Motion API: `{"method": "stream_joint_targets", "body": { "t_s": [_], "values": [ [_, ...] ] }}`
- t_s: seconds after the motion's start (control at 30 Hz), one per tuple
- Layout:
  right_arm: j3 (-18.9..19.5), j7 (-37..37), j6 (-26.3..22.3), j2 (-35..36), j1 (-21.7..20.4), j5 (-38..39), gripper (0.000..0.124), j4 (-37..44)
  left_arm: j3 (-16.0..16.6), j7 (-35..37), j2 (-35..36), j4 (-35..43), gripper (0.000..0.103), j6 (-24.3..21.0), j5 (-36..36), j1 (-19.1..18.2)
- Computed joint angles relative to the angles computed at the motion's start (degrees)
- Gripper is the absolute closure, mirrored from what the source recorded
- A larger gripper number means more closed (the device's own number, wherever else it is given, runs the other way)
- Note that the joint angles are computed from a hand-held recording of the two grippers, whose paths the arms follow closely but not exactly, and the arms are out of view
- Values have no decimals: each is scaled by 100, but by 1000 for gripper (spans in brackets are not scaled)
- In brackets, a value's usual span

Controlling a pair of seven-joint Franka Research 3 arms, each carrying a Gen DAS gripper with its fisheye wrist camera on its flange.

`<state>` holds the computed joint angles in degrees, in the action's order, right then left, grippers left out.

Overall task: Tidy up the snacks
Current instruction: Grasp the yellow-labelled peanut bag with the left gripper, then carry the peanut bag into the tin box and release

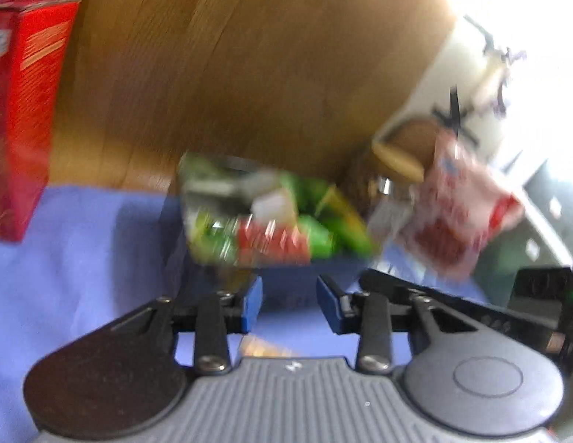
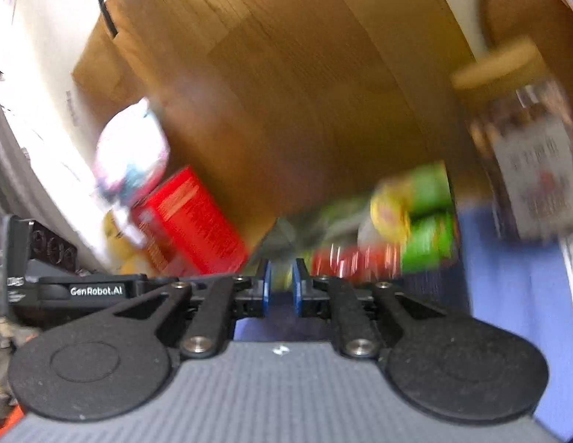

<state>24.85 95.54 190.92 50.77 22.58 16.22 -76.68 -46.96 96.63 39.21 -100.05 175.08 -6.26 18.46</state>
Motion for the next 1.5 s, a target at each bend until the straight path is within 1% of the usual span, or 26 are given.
{"method": "stream_joint_targets", "body": {
  "t_s": [0.03,0.07,0.1,0.17,0.2,0.27,0.37,0.4,0.43,0.47,0.53,0.57,0.6,0.67,0.73,0.83,0.97,1.03,1.1,1.17,1.23,1.3,1.33,1.37,1.47,1.5],
  "values": [
    [300,-305,46,-99,-218,126,106,-329,-35,-27,-171,-291,66,-45,-35,125],
    [400,-840,-1,-168,-246,594,100,-483,-77,-62,-266,-442,63,-171,-97,217],
    [300,-973,-156,-216,-186,739,96,-555,-186,-80,-363,-639,63,-336,-231,379],
    [-350,-85,-427,-223,207,345,96,-466,-567,50,-426,-1033,61,-316,-614,798],
    [-501,166,-578,-150,316,351,96,-312,-742,78,-411,-1188,58,-239,-781,970],
    [-231,110,-636,105,166,446,96,-28,-1094,8,-391,-1523,53,-51,-1034,1308],
    [-120,61,-969,410,161,548,95,426,-1092,-370,-221,-1575,46,284,-1057,1297],
    [-174,82,-1100,426,212,620,95,473,-1114,-443,-41,-1501,49,329,-1026,1296],
    [-210,104,-1099,423,269,704,96,453,-1002,-550,70,-1387,59,285,-970,1174],
    [-46,-15,-1007,398,202,773,103,337,-851,-705,107,-1276,80,145,-925,1033],
    [101,-102,-779,210,137,792,119,4,-849,-809,195,-1256,83,172,-782,1010],
    [334,-555,-755,210,38,1131,121,2,-961,-785,267,-1246,83,132,-688,1105],
    [368,-651,-694,148,54,1173,121,-52,-1056,-772,331,-1201,83,70,-590,1169],
    [-108,-303,-690,-12,402,780,121,-34,-1195,-747,393,-1100,83,59,-368,1215],
    [-820,-131,-667,-157,916,721,121,83,-1151,-781,259,-996,84,105,-114,1119],
    [-1459,194,-553,-175,1292,735,116,240,-768,-969,-15,-760,84,-43,103,766],
    [-1265,482,-654,8,1013,826,111,359,-317,-982,-105,-531,85,-251,12,425],
    [-1110,481,-684,78,883,787,100,318,-244,-932,-46,-431,85,-322,-155,387],
    [-711,251,-690,142,624,660,80,239,-248,-807,11,-386,84,-370,-306,422],
    [-554,5,-823,139,527,520,74,163,-144,-728,-2,-338,78,-405,-408,346],
    [-750,-145,-939,44,687,409,64,53,-62,-595,19,-264,67,-471,-484,273],
    [-1375,-129,-970,-17,1170,256,61,52,8,-460,59,-182,66,-510,-563,180],
    [-1781,-25,-1091,15,1476,171,61,178,81,-417,88,-117,68,-548,-590,93],
    [-2129,88,-1190,53,1732,73,61,276,91,-341,117,-83,79,-608,-643,84],
    [-3319,636,-1437,281,2565,-348,60,591,169,-182,154,-50,85,-639,-842,-10],
    [-3775,881,-1591,367,2857,-527,66,694,66,-65,176,-98,85,-613,-943,89]
  ]
}}
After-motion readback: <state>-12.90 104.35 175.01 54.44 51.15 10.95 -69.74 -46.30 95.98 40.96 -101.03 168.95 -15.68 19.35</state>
